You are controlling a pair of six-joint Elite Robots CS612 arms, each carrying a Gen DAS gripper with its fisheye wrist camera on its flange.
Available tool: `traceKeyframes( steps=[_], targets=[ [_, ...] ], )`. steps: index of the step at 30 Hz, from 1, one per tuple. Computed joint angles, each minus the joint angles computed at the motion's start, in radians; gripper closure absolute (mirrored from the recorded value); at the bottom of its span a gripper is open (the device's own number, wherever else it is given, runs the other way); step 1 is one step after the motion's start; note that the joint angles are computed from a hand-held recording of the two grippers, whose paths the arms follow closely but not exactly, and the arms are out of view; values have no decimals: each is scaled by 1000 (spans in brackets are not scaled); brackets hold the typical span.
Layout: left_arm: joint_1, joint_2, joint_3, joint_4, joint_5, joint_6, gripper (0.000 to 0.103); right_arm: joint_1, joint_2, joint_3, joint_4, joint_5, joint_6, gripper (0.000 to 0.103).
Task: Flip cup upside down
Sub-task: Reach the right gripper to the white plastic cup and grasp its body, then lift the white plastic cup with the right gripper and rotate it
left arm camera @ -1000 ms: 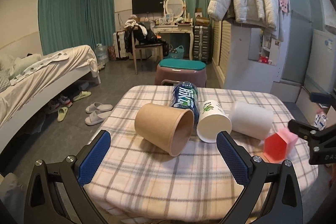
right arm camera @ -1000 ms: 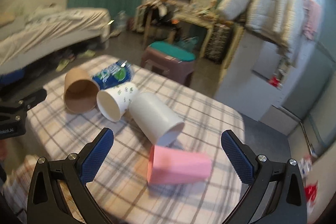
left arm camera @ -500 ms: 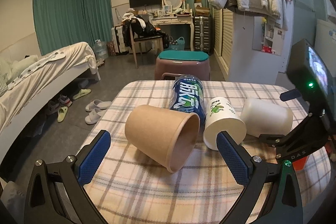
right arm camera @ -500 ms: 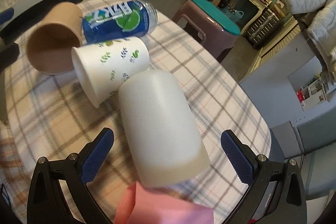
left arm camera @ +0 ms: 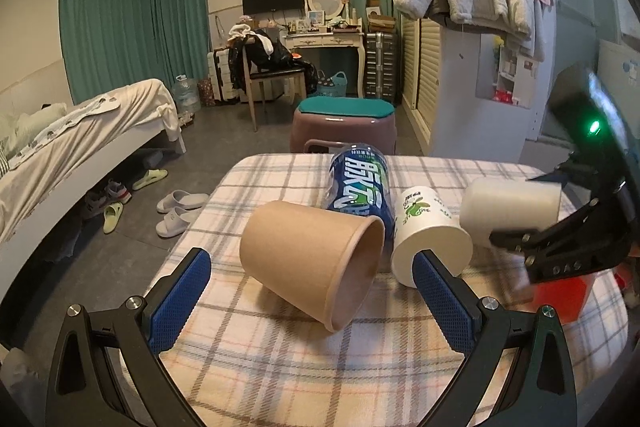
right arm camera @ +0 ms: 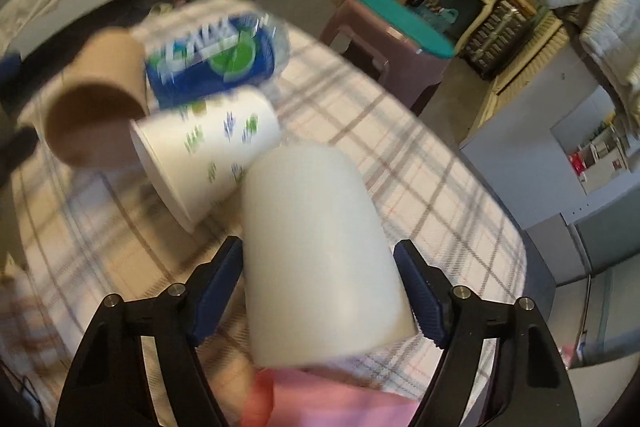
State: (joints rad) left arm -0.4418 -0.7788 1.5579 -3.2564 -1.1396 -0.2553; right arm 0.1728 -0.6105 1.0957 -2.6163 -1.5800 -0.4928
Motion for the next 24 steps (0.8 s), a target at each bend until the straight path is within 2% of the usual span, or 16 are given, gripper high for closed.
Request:
traceKeyframes(
  steps=[7,14,24],
  targets=[
    [15,-25,45,-77,-61,-12,0,21,-73,84,-85,-39,91,33],
    [38,-50,96,-155,-109,-10,0,50,-102,136,-123,-68,188,33],
    [83,-68,146,-226,-128,-46,0,103,-131,172,-148,-80,201,33]
  ],
)
